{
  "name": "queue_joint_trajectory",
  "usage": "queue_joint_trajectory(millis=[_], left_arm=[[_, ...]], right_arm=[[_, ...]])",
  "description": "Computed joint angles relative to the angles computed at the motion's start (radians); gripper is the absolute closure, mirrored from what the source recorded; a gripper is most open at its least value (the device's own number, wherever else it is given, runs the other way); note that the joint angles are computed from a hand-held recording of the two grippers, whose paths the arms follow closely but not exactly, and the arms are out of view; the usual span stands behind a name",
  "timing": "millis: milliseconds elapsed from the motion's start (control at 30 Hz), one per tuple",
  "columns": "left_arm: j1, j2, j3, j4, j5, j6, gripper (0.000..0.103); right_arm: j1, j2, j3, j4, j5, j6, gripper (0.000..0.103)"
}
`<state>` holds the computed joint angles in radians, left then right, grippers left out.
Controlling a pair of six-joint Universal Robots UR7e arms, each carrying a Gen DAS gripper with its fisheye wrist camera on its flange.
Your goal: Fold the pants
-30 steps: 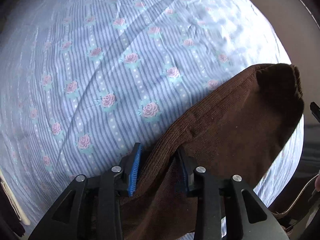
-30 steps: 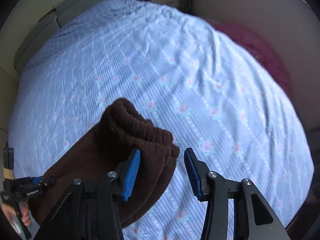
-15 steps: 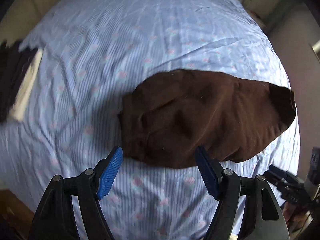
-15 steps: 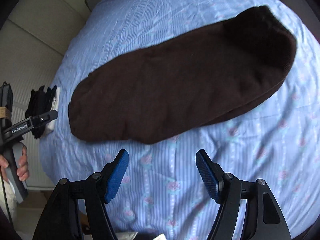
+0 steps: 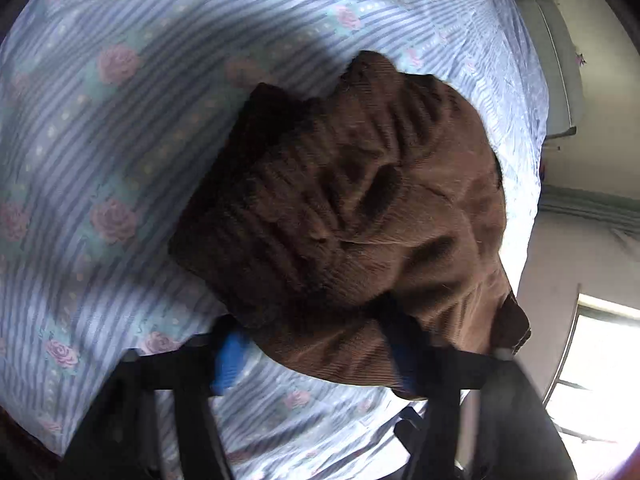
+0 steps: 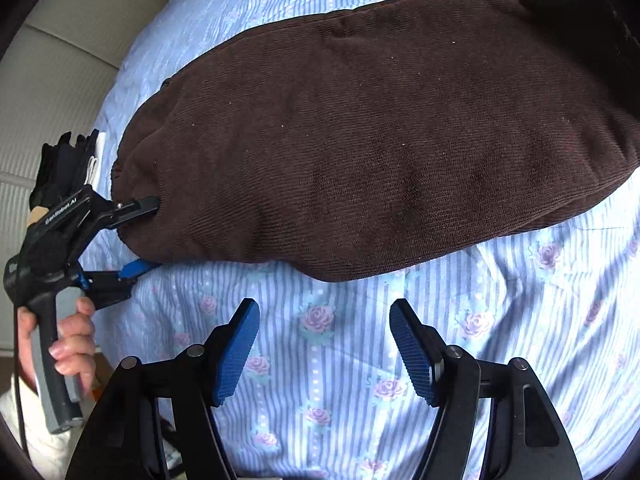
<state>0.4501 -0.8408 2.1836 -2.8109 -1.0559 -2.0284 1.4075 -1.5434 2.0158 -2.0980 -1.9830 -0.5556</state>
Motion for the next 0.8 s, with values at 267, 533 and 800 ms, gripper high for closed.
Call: queue_joint_trajectory(millis=[267,533,800], left_arm=[[-0.02,-0.081,-0.207,0.235,0.166,0.124,0.082],[0.046,-0.056,-0.34,0.318,0.215,0.246,0.084],[0.022,-0.088,-0.32,0.464,0.188,0.213,0.085]], right_arm=[[0.029,-0.027,-0.026,0.03,0.12,0.021,0.034],[0.102,-0.008,-0.072,-0.178,0.291,-0.061,0.034],[0.055,-0.054,-0.054,-0.022,0.225,0.071,0.034]])
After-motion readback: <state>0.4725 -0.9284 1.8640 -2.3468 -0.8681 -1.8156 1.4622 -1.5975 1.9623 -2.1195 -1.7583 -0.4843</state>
